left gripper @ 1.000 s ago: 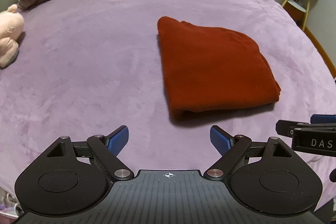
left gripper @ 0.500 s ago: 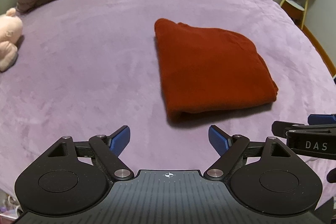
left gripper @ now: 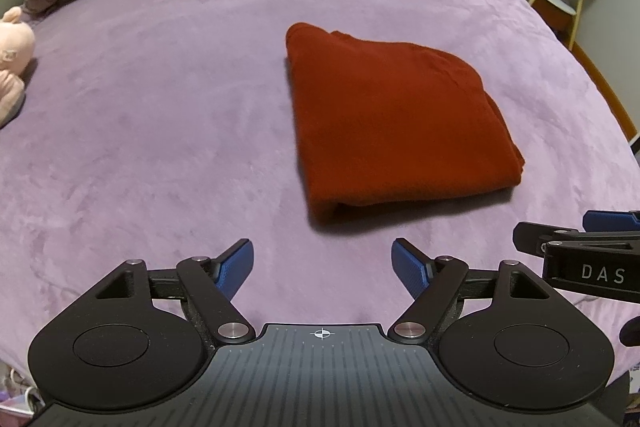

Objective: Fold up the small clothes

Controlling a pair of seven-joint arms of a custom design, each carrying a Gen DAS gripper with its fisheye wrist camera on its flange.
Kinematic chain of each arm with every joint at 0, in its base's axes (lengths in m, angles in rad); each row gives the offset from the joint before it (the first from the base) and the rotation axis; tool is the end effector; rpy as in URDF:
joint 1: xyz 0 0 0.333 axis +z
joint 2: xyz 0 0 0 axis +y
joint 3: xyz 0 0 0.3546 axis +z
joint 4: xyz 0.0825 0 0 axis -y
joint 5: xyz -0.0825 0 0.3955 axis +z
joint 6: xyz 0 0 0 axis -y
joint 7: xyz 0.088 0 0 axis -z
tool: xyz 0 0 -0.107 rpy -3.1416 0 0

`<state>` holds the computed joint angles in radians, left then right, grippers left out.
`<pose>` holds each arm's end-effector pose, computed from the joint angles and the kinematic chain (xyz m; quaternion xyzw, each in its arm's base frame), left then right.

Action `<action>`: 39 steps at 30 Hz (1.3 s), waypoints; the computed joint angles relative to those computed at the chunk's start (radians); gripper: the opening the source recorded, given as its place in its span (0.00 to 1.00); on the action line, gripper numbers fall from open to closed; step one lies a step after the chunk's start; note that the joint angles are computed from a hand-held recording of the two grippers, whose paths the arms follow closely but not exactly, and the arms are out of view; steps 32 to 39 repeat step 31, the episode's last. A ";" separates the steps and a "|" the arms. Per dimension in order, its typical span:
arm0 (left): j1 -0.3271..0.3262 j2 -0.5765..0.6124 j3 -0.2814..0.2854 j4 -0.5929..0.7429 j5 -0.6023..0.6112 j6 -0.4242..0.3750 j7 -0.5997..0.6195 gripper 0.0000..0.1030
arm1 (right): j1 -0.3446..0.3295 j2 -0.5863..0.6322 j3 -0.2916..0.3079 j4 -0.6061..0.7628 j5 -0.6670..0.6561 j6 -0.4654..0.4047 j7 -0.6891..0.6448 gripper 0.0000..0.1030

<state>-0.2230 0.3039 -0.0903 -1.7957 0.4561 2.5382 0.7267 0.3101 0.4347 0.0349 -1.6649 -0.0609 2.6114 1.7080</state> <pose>0.6589 -0.2123 0.4587 -0.7532 0.6028 -0.1782 0.1941 0.6938 0.2465 0.4415 -0.7625 0.5952 -0.1438 0.2090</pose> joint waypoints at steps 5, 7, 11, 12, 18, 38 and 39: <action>0.025 -0.001 -0.019 -0.011 -0.070 0.032 0.039 0.79 | 0.001 -0.001 -0.001 -0.001 0.000 0.002 0.001 0.77; 0.034 -0.004 -0.024 -0.024 -0.105 0.062 0.056 0.79 | 0.001 0.000 -0.002 0.000 -0.001 0.001 0.001 0.77; 0.008 -0.008 -0.001 -0.029 -0.070 0.062 0.029 0.79 | 0.004 -0.004 -0.005 -0.002 -0.007 0.003 0.007 0.77; -0.003 -0.007 0.007 -0.024 -0.041 0.047 0.017 0.79 | 0.004 -0.005 -0.005 -0.001 -0.007 0.002 0.009 0.77; -0.006 -0.009 -0.005 -0.017 -0.012 0.019 0.028 0.79 | 0.008 -0.008 -0.008 -0.002 -0.017 0.002 0.018 0.77; -0.013 -0.007 -0.011 0.000 0.023 -0.013 0.014 0.80 | 0.019 -0.010 -0.016 0.001 -0.050 -0.001 0.048 0.77; -0.013 -0.007 -0.011 0.000 0.023 -0.013 0.014 0.80 | 0.019 -0.010 -0.016 0.001 -0.050 -0.001 0.048 0.77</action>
